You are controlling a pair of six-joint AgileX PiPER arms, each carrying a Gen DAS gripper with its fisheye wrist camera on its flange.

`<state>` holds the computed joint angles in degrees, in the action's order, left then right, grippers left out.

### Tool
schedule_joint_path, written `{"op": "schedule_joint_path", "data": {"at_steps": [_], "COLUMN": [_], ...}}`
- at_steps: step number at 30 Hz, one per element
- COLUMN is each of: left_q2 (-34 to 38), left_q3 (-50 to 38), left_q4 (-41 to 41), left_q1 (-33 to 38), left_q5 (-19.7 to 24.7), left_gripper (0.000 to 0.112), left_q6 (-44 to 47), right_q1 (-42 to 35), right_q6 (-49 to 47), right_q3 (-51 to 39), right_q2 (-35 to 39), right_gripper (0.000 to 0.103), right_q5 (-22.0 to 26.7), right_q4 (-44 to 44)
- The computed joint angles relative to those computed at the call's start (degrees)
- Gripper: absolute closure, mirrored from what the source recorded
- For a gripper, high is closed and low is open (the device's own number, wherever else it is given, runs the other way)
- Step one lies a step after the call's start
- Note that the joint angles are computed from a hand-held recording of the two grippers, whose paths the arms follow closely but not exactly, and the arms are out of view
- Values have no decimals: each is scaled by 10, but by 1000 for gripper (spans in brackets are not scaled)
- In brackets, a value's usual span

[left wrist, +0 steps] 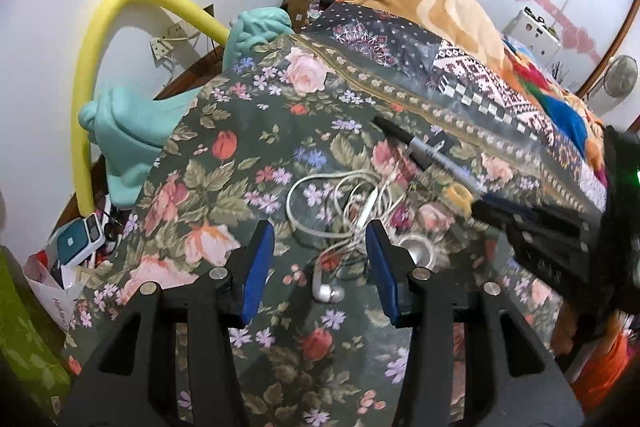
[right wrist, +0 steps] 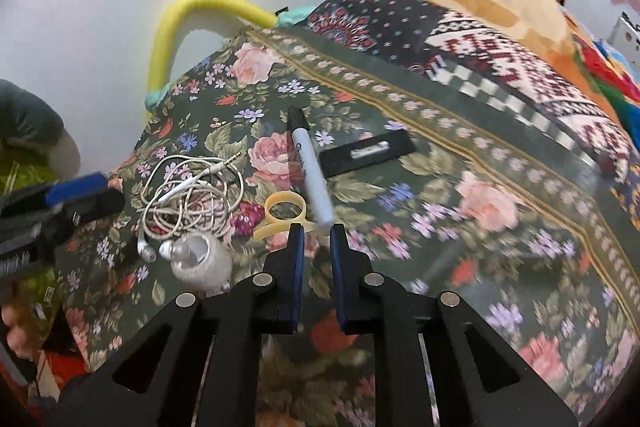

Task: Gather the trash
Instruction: 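Grasp the white earphones with the left tool while the right tool grasps the scissors, then lift the earphones with the left tool while the right tool lifts the scissors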

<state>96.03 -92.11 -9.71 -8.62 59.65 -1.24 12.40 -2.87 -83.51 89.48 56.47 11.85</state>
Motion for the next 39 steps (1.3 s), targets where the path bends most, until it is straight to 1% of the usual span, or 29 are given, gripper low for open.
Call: {"op": "schedule_joint_path", "data": {"at_steps": [3, 6, 8, 9, 10, 12, 15, 18, 22, 26, 33, 39], "left_q2": [36, 66, 72, 63, 58, 55, 44, 22, -20, -66, -156, -236], "left_q3": [-31, -42, -33, -15, -8, 0, 12, 29, 47, 58, 74, 77], "left_q4": [-5, 28, 56, 73, 84, 113, 118, 113, 110, 96, 74, 48], "left_q1": [-7, -29, -43, -51, -57, -71, -68, -55, -37, -17, 27, 91], "left_q5": [19, 25, 13, -12, -21, -29, -38, -44, -44, -29, 15, 65], "left_gripper": [66, 66, 66, 68, 81, 101, 107, 108, 109, 109, 109, 109], "left_q6": [-4, -23, -47, -61, -68, -84, -82, -79, -67, -42, -4, 31], "right_q1": [-8, -8, -14, -17, -19, -22, -30, -33, -17, -4, 33, 125], "right_q6": [-1, 0, -11, -17, -22, -21, -32, -43, -37, -14, 41, 125], "right_q3": [4, 19, 25, 30, 32, 44, 54, 69, 93, 87, 35, -43], "right_q2": [-5, -13, -12, -14, -15, -20, -27, -41, -70, -84, -110, -122], "right_gripper": [91, 91, 91, 91, 91, 91, 91, 91, 91, 91, 91, 91], "right_q5": [1, 7, 20, 26, 34, 31, 32, 31, 5, 13, 44, 70], "right_q4": [8, 7, 16, 19, 18, 12, 21, 31, 14, 5, -7, -60]}}
